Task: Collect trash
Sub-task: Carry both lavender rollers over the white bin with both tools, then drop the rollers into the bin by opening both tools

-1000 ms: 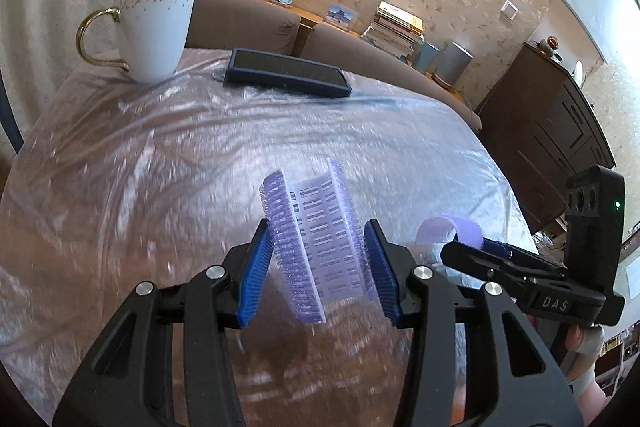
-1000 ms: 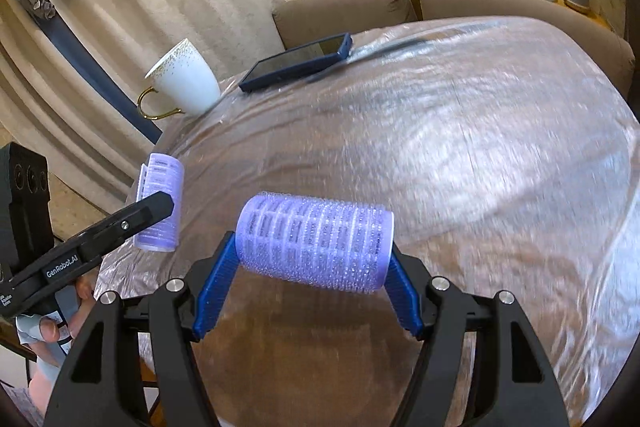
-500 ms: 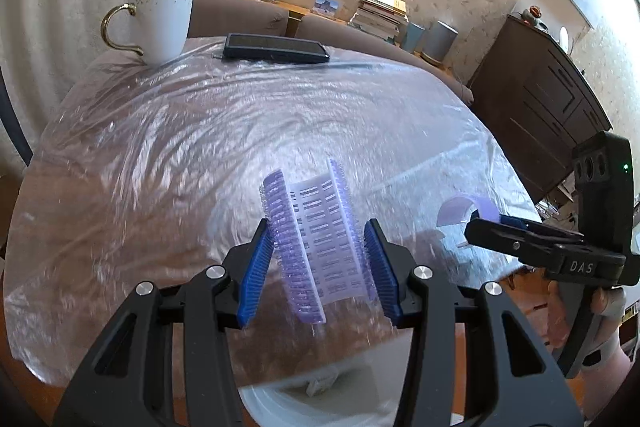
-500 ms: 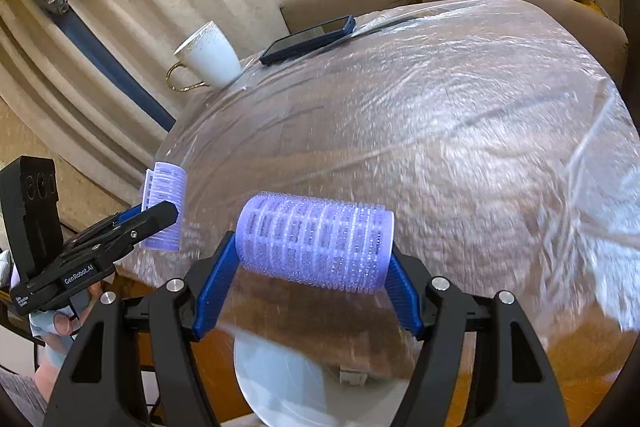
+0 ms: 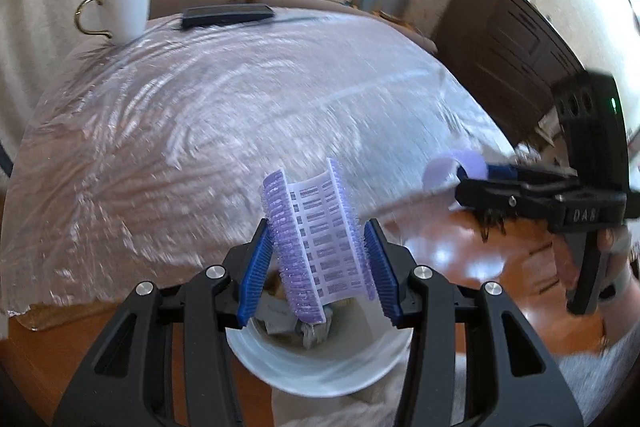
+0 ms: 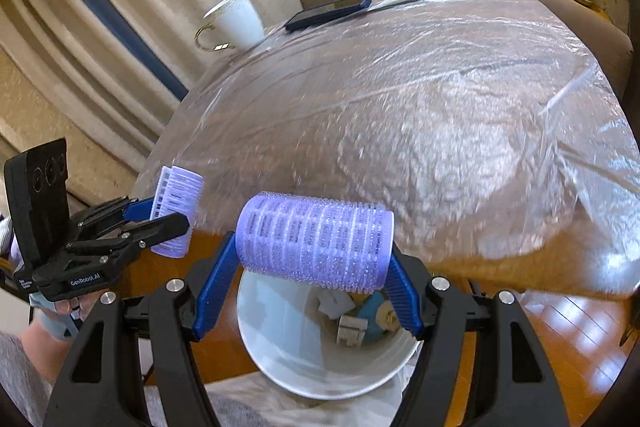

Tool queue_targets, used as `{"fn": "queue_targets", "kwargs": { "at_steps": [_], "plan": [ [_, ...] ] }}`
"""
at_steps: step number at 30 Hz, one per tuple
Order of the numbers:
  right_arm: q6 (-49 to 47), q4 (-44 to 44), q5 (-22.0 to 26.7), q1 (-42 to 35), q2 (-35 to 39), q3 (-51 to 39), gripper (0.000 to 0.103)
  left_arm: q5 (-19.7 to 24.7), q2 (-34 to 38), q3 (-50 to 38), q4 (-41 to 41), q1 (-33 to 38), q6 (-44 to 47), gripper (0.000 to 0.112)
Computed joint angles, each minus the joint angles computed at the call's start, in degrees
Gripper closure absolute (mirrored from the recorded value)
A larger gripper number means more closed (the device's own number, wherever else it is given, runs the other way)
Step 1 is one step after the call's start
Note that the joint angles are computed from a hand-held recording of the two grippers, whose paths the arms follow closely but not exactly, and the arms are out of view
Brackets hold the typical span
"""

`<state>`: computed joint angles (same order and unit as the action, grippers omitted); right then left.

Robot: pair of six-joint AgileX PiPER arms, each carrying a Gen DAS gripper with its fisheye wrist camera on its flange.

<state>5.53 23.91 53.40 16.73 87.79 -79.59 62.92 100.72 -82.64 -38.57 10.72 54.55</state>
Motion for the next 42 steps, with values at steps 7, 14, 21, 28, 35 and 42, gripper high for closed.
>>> {"fn": "queue_targets", "kwargs": {
  "at_steps": [7,14,21,28,35,42],
  "plan": [
    [1.0,-2.8,-0.2,4.2,-1.6,5.1,0.036,0.7,-3.3,7.0,3.0,-1.3,5.4,0.064],
    [2.1,-4.4,-4.8,7.6,2.0,10.5,0.036,-6.1,-0.5,12.9,8.9,-5.6,3.1,0.064],
    [3.7,-6.9,-10.8,10.0,7.6,13.7,0.035,-17.2,5.8,16.5,13.2,-10.1,0.5,0.064],
    [6.3,-5.6,-13.3,8.5,11.2,15.7,0.016,-24.4,9.4,17.5,16.6,-11.5,-4.3,0.022],
    [5.3,-5.6,-5.0,5.4,1.2,12.1,0.015,-10.9,1.1,13.6,10.5,-5.6,-0.7,0.022],
    [10.2,-21.2,-4.5,1.5,4.1,-9.5,0.004,-11.9,-3.6,0.4,-4.0,-1.3,4.0,0.011]
  ]
}}
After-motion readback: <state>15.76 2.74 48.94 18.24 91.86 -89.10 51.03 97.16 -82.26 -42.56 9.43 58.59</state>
